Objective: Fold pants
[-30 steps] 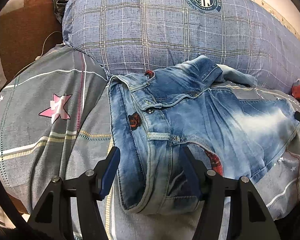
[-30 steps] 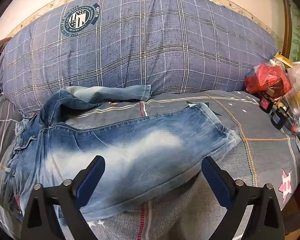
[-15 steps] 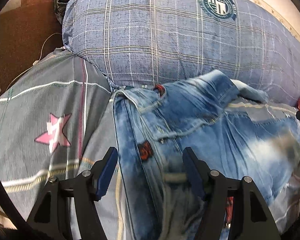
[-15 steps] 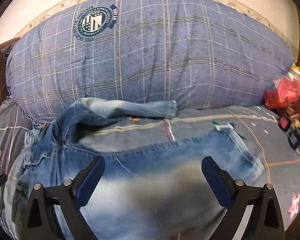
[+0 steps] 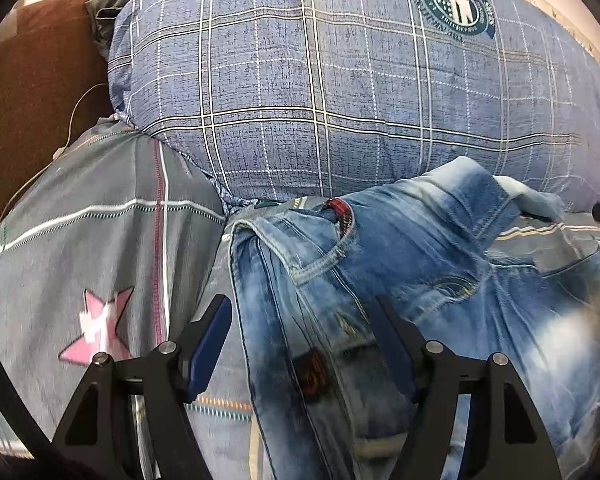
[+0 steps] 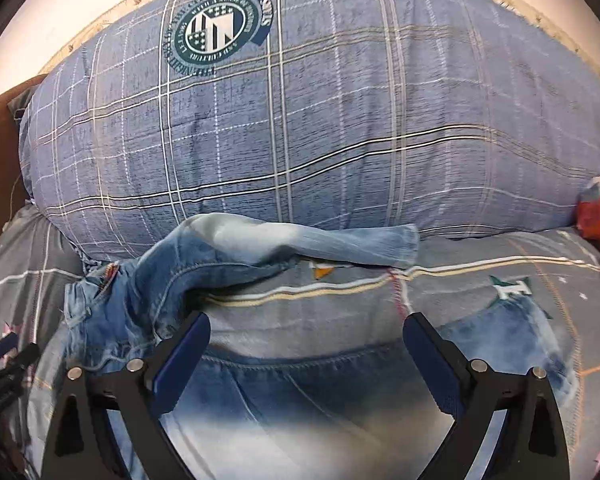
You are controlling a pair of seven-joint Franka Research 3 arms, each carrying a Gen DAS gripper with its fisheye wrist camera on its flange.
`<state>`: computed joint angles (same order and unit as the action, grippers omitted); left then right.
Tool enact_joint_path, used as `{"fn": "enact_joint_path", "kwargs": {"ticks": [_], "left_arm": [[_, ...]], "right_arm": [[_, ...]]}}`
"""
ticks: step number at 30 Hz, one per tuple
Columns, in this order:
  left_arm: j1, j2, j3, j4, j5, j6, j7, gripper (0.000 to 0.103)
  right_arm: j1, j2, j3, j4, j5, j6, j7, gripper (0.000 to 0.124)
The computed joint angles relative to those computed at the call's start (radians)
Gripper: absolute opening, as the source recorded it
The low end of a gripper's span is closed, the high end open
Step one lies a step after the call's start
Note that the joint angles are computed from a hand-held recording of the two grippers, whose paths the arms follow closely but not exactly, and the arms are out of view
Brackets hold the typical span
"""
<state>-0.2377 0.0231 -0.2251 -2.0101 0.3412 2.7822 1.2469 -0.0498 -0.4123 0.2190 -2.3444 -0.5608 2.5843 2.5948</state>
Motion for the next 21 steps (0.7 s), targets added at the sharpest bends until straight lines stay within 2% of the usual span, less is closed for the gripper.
{"fn": "enact_joint_path", "kwargs": {"ticks": [3,5,9,14,21], "left_arm": [[0.004,0.067,0.001,0.075,-0.019,-0.03,0.032,0.072],[0.007,0.116,0.002,0.14,-0.045,-0.068,0.051,0.072],[0.011,0.193,0.013,0.246,-0.063,-0.112,0.039,0.072],[0.014,0.29,0.02,0.375,-0.083,-0.165,0.035,0.072],[0.027,0.447,-0.009,0.576,-0.189,-0.302,0.09,0.072]], "right_arm": [[0.038,0.074,-0.06,0.046,0.092,0.05,-0.087,0.099],[0.086,0.132,-0.122,0.085,0.224,0.087,-0.198,0.099],[0.135,0.243,-0.188,0.201,0.432,0.088,-0.411,0.099],[0.147,0.4,-0.232,0.4,0.64,0.002,-0.633,0.099],[0.123,0.566,-0.258,0.576,0.725,-0.118,-0.679,0.098]]}}
